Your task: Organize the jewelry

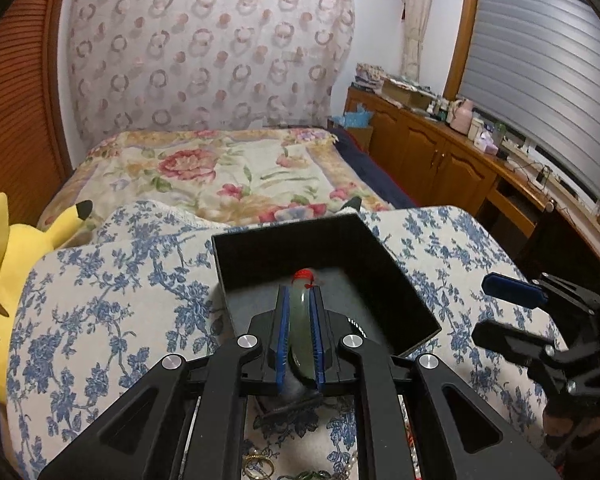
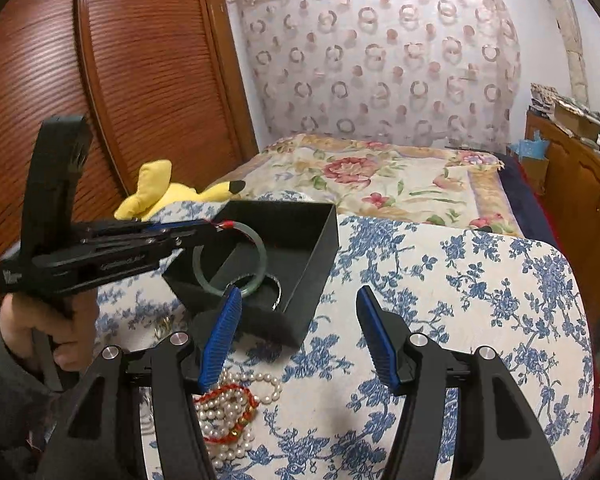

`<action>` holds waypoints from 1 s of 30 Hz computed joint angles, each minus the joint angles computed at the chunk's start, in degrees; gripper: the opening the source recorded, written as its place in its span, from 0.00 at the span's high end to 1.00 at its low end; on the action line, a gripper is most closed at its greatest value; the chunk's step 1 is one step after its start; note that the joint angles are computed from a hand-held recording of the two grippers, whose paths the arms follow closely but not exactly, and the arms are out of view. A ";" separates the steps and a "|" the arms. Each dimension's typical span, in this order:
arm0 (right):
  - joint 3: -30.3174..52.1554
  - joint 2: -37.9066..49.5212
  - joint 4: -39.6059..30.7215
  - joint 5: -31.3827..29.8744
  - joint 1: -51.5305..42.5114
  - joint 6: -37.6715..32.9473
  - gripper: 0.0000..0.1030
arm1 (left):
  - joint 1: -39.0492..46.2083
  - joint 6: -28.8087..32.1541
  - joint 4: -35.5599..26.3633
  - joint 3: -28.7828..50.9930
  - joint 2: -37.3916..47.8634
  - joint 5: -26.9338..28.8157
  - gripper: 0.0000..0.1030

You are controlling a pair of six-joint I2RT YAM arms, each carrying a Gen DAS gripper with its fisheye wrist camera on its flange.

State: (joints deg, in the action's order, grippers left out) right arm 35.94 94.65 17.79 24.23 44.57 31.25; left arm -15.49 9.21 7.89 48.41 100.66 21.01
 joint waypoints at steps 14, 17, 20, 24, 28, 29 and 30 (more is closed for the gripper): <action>-1.68 2.39 -1.54 -0.56 5.23 2.19 0.56 | 3.66 4.25 -1.19 -7.84 -9.79 3.00 0.60; -2.02 3.32 -1.21 -1.67 6.08 3.10 0.67 | 5.62 6.08 -1.65 -10.52 -12.37 4.89 0.43; -1.28 4.78 -1.69 -2.35 6.75 3.67 0.77 | 6.93 7.50 -1.18 -13.06 -14.18 5.66 0.33; -0.36 5.86 -2.48 -3.31 7.01 4.39 0.82 | 9.34 9.99 -1.53 -16.01 -15.99 6.79 0.23; 0.05 6.40 -2.66 -4.87 6.53 5.04 0.84 | 12.06 12.81 -1.61 -18.81 -16.80 8.00 0.22; 0.17 6.75 -2.59 -5.44 6.24 5.34 0.84 | 12.73 13.56 -1.67 -19.45 -16.83 8.21 0.22; 0.26 6.99 -2.54 -5.90 5.98 5.60 0.84 | 13.38 14.18 -1.64 -19.97 -16.70 8.46 0.22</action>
